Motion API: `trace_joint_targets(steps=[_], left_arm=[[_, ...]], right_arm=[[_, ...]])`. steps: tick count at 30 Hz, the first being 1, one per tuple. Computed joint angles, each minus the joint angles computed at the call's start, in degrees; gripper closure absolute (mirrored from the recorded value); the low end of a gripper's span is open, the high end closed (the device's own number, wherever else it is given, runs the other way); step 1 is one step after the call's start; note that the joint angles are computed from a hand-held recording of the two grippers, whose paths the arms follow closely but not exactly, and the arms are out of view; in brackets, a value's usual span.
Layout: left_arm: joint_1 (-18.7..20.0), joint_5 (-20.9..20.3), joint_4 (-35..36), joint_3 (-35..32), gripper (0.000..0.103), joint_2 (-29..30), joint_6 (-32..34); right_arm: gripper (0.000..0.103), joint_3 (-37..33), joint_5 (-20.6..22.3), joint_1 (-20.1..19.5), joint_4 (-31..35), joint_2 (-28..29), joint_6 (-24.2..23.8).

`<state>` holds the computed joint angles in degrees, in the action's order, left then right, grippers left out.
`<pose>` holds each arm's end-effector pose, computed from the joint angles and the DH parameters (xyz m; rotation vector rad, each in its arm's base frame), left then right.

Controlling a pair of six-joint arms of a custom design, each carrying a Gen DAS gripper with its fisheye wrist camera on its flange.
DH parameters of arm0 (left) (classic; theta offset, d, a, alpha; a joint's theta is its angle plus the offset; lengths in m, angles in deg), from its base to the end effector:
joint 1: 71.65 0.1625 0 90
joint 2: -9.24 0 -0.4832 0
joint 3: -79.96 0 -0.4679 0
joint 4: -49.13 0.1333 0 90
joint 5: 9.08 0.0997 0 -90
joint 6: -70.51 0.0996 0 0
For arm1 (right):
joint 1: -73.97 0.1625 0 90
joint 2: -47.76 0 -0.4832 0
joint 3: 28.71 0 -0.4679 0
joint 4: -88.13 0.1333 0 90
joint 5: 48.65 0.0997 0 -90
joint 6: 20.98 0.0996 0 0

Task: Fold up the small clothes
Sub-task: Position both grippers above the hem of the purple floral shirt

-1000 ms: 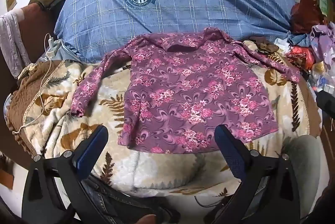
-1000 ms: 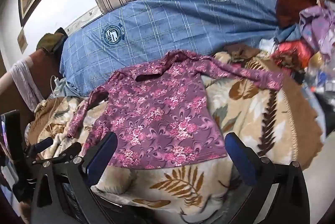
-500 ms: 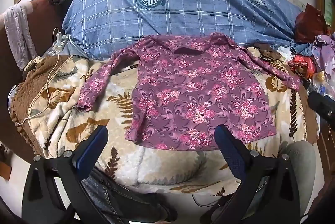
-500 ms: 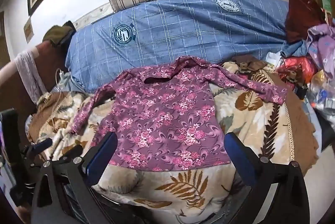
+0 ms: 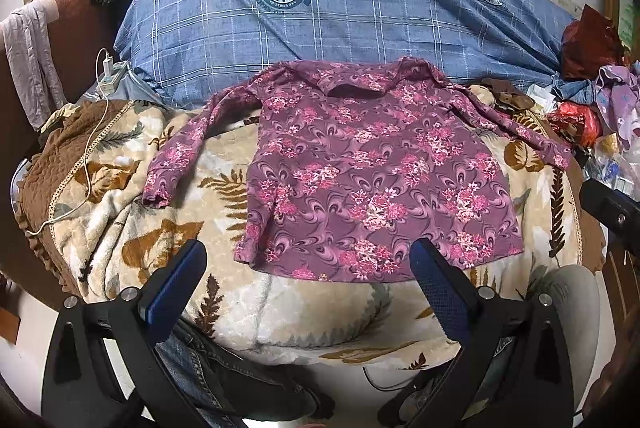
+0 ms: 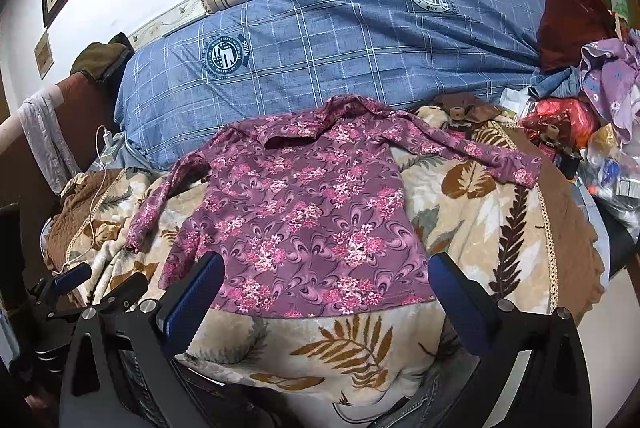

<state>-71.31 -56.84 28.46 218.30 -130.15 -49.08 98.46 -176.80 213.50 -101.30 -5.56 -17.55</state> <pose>-0.0682 -0.2007 0.3657 -0.0100 1.9902 -1.0492 0.4593 -0.2975 0.0730 0.8262 -2.4604 0.9247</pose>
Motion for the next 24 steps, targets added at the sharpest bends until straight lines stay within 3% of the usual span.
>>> trace_joint_targets(steps=[16,24], left_arm=[[1.67,0.15,0.26,-0.50,0.001,-1.80,-0.54],[9.77,3.44,-1.59,-0.42,0.001,-5.41,3.27]], right_arm=[[0.001,0.23,-0.14,-0.64,0.40,-0.09,0.90],[0.002,1.08,1.08,-3.32,-0.54,0.38,-0.28]])
